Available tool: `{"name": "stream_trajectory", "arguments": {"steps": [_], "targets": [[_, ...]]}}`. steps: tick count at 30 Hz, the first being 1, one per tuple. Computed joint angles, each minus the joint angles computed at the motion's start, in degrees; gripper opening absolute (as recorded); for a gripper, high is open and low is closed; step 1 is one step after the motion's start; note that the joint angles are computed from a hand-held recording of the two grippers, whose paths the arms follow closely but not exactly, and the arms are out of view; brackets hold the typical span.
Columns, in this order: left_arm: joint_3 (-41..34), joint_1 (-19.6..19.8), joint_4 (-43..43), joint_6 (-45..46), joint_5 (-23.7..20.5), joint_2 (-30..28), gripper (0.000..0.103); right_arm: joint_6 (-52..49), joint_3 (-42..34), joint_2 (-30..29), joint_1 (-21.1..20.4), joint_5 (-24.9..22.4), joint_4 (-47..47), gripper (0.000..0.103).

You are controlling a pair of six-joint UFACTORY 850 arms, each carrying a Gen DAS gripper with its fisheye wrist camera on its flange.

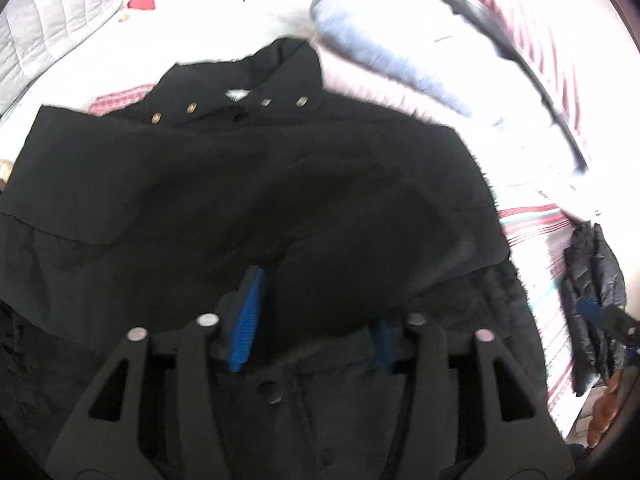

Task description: Fold large clothes

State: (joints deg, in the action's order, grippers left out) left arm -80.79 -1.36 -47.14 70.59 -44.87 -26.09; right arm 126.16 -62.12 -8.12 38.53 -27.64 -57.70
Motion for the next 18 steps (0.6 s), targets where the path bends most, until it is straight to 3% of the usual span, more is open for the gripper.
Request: {"name": "stream_trajectory", "arguments": {"steps": [2, 5, 6, 13, 16, 18], "targets": [[1.5, -1.2, 0.1, 0.4, 1.7, 0.7, 0.06, -0.4, -0.3, -0.4, -0.1, 0.0, 0.3, 0.08], [2.9, -4.0, -0.1, -0.1, 9.8, 0.6, 0.059, -0.7, -0.5, -1.0, -0.2, 0.5, 1.0, 0.08], [3.5, -4.7, -2.1, 0.5, 11.8, 0.7, 0.053, -1.0, -0.6, -1.0, -0.3, 0.6, 1.2, 0.08], [3.5, -7.1, -14.7, 0.7, 17.5, -0.2, 0.026, -0.8, -0.4, -0.7, -0.2, -0.3, 1.0, 0.08], [2.9, -5.6, -27.0, 3.1, 16.3, -0.5, 0.026, -0.4, -0.2, -0.4, -0.3, -0.2, 0.7, 0.08], [1.4, -5.5, -29.5, 1.5, 16.8, -1.2, 0.026, -0.1, -0.2, -0.4, -0.3, -0.2, -0.1, 0.08]]}}
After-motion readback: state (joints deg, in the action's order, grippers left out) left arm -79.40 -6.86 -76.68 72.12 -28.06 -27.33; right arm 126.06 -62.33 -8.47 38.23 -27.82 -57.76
